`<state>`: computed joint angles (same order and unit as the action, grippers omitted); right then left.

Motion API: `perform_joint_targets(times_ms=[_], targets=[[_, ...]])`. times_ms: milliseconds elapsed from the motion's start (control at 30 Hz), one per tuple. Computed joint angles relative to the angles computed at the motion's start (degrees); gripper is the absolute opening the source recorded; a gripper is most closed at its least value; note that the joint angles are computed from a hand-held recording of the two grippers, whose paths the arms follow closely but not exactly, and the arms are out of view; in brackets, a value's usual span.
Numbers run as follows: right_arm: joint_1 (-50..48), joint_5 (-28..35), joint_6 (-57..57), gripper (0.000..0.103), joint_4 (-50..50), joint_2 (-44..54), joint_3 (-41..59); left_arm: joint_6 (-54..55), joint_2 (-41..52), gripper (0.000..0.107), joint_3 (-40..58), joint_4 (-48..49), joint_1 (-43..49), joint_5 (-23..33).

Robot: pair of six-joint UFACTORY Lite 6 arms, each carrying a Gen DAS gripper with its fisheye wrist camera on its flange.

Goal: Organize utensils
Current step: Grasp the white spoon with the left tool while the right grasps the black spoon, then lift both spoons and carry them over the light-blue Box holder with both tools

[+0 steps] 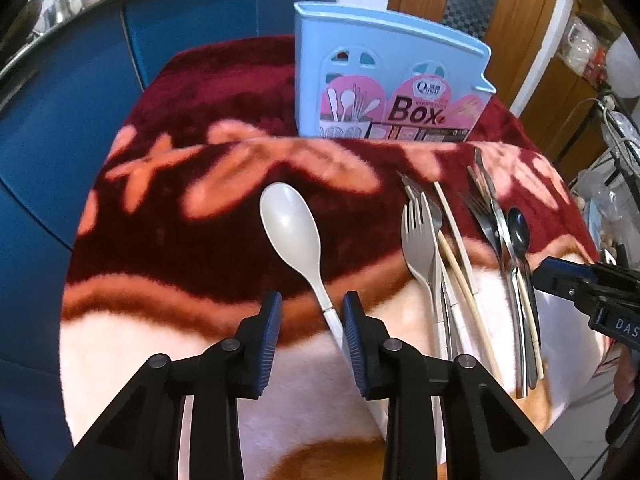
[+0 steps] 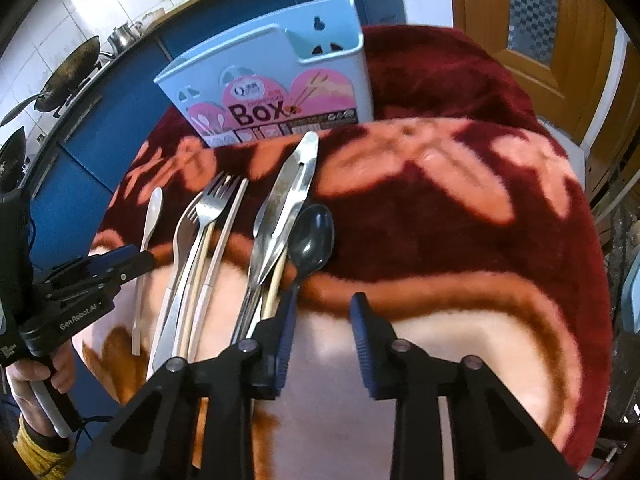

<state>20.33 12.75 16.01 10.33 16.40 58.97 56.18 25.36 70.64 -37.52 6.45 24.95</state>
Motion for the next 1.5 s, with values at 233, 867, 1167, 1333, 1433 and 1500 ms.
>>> perform_joint_targets(times_ms=[233,867,1167,1333,1433,1500], targets=[[0.2,3.0,-3.6,0.021,2.7,3.3,4.3,-5.8,1.1,0.032,1.5,7.0,-1.5,-0.2],[-3.2,8.6,-7.8,0.005,2.6,1.4,3.9,-6.8,3.9,0.005,7.7,9.7,0.1,10.0],[-6.4,19.4,-15.3,0.006,10.3,9.8,15.3,-17.8,10.6,0.006,19.5,19.9,-2.7,18.9],[-7.5,21.3,-17.2,0.006,12.0,11.9,17.6,-19.9,11.7,0.006,21.3,22.0,-3.8,19.9],[-7.2,20.0,-17.5,0.006,12.3,11.0,16.2,-19.5,11.7,0.006,21.0,22.2,-4.3,19.2],[-7.1,18.7,-18.0,0.006,12.8,10.3,14.8,-18.8,12.4,0.006,21.8,21.5,-4.5,19.0]])
